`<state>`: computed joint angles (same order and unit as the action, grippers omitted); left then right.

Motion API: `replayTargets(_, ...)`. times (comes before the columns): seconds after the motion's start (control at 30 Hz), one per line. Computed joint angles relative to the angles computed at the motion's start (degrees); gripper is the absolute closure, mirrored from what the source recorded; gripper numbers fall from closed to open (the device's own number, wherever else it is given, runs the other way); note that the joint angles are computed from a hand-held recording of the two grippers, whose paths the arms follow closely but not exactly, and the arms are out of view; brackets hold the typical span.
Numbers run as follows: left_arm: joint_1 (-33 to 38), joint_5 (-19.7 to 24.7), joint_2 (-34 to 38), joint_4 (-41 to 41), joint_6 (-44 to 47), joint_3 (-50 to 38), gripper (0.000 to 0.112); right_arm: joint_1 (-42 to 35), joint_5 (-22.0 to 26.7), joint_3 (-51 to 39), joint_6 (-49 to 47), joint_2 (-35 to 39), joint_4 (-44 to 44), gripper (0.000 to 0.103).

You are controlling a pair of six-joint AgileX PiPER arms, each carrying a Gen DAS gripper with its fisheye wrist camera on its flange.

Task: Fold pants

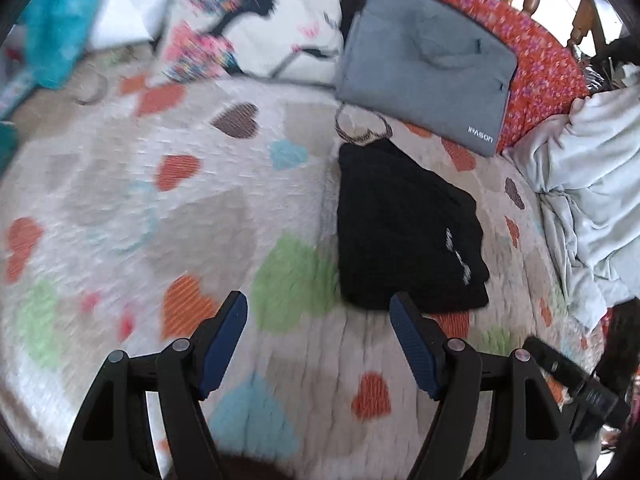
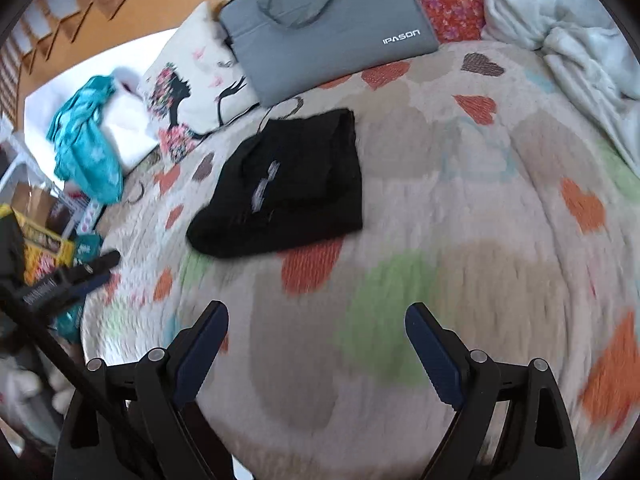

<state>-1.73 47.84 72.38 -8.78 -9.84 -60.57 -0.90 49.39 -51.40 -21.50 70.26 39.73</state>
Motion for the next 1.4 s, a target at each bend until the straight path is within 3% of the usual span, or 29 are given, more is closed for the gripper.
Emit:
replayTargets(0.13,3.0,-2.5,13.2,-8.4,8.4,-8.3,0.039,0.2,-1.6,-11.6,-0.8,15.3,1.9,0.01)
replayTargets(0.3,5.7,-0.9,28.6,-18.6,17.1,-21.5,0.039,1.1,-1.6,-29.0,2.6,33.4,4.4,0.01)
replayTargets(0.43,5.6,2.7,38.6,-24.3,21.0,-30.5,0.039,3.2,-2.3,-38.5,5.9,41.1,3.0,0.009)
replayTargets(0.5,5.3,4.4,41.2,-25.8,20.2,-33.2,0.041,4.0,0.0,-44.1,6.8,44.4,3.3,0.012)
replayTargets(0.53,5.1,4.3,41.3,-26.2,20.3,-33.6,0.063,4.2,2.1,-47.0,6.4,46.2,4.6,0.029)
replayTargets(0.57,4.8,5.3,41.7,-27.0,20.4,-34.8,0.07,4.2,4.3,-49.3,6.5,47.5,5.2,0.036)
replayTargets(0.7,3.0,5.9,42.1,-22.8,16.7,-40.3,0.077,5.5,9.1,-58.2,9.4,50.9,2.4,0.05)
replayTargets(0.77,2.6,6.7,44.1,-20.0,13.9,-45.1,0.077,5.8,9.3,-61.5,10.5,52.0,0.7,0.053)
replayTargets(0.87,1.1,8.4,48.8,-10.8,6.5,-52.5,0.077,5.7,9.1,-67.0,14.7,55.2,-3.1,0.053)
replayTargets(0.93,0.5,9.8,50.3,-8.5,6.0,-53.4,0.076,6.2,8.9,-68.2,17.9,56.5,-8.1,0.04)
replayTargets(1.0,1.0,6.9,47.8,-10.2,8.7,-48.3,0.075,5.1,7.9,-64.9,15.5,55.2,-5.8,0.034)
replayTargets(1.17,4.7,2.7,38.4,-15.7,13.4,-36.6,0.073,1.0,0.3,-48.0,9.4,42.2,-1.0,0.026)
replayTargets(1.27,3.4,-2.8,27.4,-9.3,12.4,-25.0,0.072,-1.3,-1.6,-37.4,7.1,31.9,-2.4,0.025)
replayTargets(1.4,0.2,-6.8,13.7,-0.8,8.2,-11.2,0.06,-4.6,-4.6,-21.7,5.1,15.0,-5.7,0.021)
